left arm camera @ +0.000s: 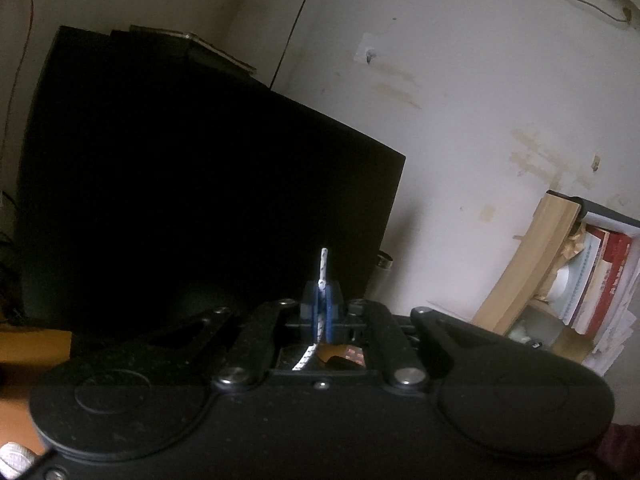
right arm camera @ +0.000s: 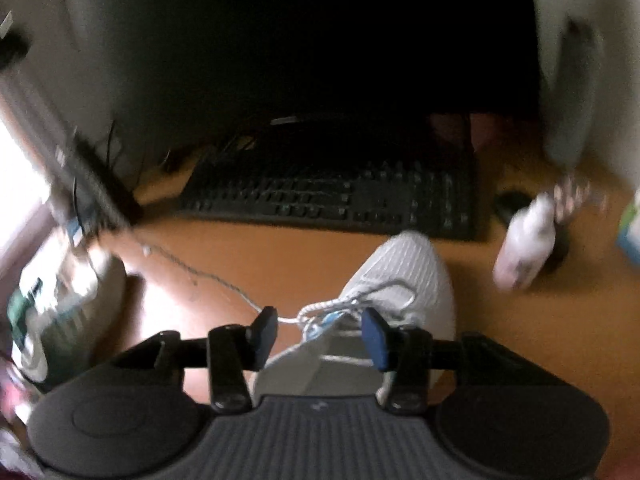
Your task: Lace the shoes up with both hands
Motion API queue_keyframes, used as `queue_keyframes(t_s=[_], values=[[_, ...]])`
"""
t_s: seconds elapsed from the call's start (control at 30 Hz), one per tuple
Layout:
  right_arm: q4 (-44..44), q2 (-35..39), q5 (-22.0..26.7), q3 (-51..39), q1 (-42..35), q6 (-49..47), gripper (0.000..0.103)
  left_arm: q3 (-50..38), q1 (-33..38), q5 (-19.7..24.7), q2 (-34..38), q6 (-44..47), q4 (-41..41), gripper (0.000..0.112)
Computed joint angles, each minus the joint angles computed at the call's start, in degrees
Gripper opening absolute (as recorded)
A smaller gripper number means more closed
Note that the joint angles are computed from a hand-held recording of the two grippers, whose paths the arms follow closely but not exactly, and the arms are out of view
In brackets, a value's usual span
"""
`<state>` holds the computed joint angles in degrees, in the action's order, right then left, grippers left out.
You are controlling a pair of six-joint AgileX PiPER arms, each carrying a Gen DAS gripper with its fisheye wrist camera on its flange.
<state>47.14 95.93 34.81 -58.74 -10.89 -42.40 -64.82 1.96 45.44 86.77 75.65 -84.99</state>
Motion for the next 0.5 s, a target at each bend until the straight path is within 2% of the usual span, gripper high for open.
queue_keyframes(t_s=[0.17,0.2,0.23,0.27,0.4,0.5], values=[[7.0,4.0,0.8,-1.3,-2.4,3.0,0.046,-0.8,0.9,1.4,0.4,-0.5,1.4,0.000],[9.2,4.5,0.8,-1.0,-2.8,2.1,0.029,-0.8,0.8,1.2,0.4,-0.6,1.6,0.000],[11.8,5.0,0.8,-0.6,-3.3,0.8,0.005,-0.9,0.4,0.4,0.3,-0.6,1.9,0.000],[14.3,5.5,0.9,-0.2,-3.8,-0.6,0.003,-0.8,0.2,-0.5,0.2,-0.4,2.2,0.000],[18.4,-0.7,2.5,3.7,-0.4,-16.3,0.003,-1.3,-1.3,-5.3,0.0,0.9,4.0,0.000],[17.0,-4.3,3.3,5.3,4.8,-25.7,0.003,-3.6,-1.4,-5.6,1.1,0.2,4.7,0.000]])
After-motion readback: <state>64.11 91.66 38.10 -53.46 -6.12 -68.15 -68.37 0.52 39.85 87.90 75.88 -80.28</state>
